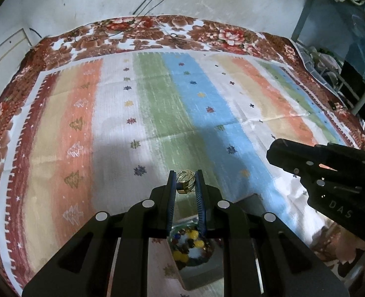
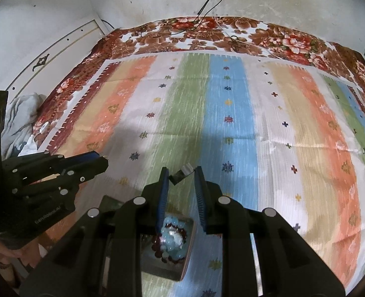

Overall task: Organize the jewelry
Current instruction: 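Lift and carry the ring and charm in both tools to the tin, then lower the ring and charm into the tin and open both tools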

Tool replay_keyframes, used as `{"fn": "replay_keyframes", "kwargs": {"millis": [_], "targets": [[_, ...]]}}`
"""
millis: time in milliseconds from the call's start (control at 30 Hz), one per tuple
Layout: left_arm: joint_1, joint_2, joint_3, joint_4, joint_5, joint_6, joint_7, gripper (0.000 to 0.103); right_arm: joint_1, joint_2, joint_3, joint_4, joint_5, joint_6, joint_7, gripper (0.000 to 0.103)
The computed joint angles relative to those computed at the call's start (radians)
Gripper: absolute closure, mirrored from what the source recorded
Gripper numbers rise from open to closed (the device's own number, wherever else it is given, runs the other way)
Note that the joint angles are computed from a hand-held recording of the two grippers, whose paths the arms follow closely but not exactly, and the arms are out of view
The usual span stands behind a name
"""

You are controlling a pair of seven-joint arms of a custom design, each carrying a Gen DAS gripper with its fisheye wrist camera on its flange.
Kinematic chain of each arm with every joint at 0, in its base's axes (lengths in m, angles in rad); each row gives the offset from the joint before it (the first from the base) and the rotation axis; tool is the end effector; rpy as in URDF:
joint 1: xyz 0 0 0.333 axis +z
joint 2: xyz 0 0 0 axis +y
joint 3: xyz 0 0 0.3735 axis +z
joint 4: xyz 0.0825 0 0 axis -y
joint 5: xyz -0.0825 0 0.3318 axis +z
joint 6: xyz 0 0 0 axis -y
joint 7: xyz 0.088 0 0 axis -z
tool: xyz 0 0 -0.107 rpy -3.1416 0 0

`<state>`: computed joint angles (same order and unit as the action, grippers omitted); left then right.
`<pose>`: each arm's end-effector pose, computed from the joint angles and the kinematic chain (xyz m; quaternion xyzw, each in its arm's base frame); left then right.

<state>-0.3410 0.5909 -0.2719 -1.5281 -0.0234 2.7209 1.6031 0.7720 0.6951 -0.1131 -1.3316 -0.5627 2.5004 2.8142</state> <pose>0.6297 -0.3771 0.4673 -0.4704 0.8250 -0.3026 0.0810 0.5838 0.4916 0.4409 -0.6104 0.7194 -0.2044 0.2608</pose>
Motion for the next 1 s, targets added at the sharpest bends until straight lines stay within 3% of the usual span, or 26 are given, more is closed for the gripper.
{"fn": "replay_keyframes", "kwargs": {"millis": [633,1000], "targets": [[0.062,-0.139,-0.086,-0.267,-0.104,0.128,0.09,0.088,0.053,-0.064,0.014,-0.141,-0.052,0.074,0.099,0.08],[0.056,-0.151,-0.077,-0.293,-0.116,0.135,0.097,0.088,0.048,-0.058,0.026,-0.138,-0.043,0.072,0.089,0.08]]}}
